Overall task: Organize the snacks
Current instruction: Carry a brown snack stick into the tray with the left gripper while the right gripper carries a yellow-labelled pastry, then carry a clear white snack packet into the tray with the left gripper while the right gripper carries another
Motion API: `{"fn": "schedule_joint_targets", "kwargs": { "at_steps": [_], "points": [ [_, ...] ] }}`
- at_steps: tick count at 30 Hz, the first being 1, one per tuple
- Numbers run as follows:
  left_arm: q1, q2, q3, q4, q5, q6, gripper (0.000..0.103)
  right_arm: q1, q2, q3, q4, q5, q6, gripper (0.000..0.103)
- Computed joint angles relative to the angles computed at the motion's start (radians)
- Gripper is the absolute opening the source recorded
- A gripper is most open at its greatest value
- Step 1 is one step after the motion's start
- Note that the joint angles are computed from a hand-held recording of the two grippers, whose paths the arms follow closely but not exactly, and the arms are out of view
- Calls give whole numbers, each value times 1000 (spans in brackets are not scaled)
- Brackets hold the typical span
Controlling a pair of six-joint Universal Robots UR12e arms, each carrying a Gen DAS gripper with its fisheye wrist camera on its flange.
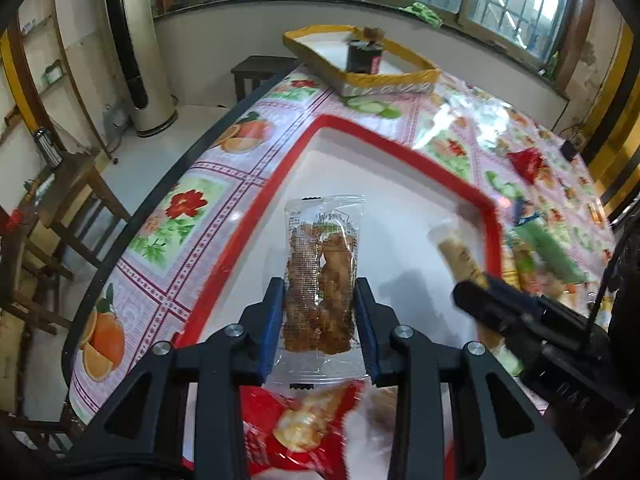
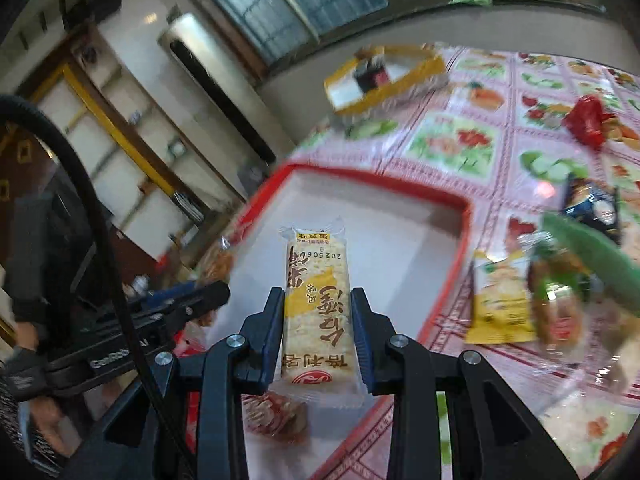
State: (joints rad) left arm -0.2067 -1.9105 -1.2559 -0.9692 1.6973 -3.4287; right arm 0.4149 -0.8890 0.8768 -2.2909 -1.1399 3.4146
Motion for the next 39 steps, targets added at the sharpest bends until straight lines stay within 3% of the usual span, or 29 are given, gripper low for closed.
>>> {"fn": "schedule_joint_targets", "kwargs": {
  "at_steps": [2,4,7,10,11,13,19,22,25,27,31,32,34,39],
  "points": [
    [4,-3,-2,-7,-13,6,36,5,7,-2,15,3,-20,32],
    [3,-8,4,-24,-10,3,36,15,10,-9,23,-48,-39,32],
    [8,-11,8,-31,-20,0,38,12,17,-16,34,-31,-34,32],
    [10,-8,1,-26,-24,-2,50,10,18,-11,29,-24,-24,35],
    [11,0,-10,-7,-36,-2,57,9,18,-9,19,-15,-17,38],
    [8,12,-26,32,-38,-2,62,1,10,6,-14,17,1,55],
    [-27,59,-72,185,-65,10,76,-37,-80,125,-131,55,62,66],
    [-64,55,-62,215,-104,60,84,-73,-166,243,-208,6,78,75],
    [-87,20,-22,162,-243,102,87,-114,-237,341,-247,-71,96,81],
    [-109,-20,16,103,-278,113,87,-133,-266,374,-200,-152,106,81],
    [-172,-91,62,103,-144,180,87,-162,-281,417,-147,-206,131,81],
    [-186,-110,87,65,-101,210,87,-166,-278,421,-137,-213,128,81],
    [-195,-135,121,7,-116,236,87,-169,-269,420,-120,-218,132,81],
    [-195,-176,173,-52,-132,165,87,-164,-255,415,-152,-219,129,81]
  ]
}}
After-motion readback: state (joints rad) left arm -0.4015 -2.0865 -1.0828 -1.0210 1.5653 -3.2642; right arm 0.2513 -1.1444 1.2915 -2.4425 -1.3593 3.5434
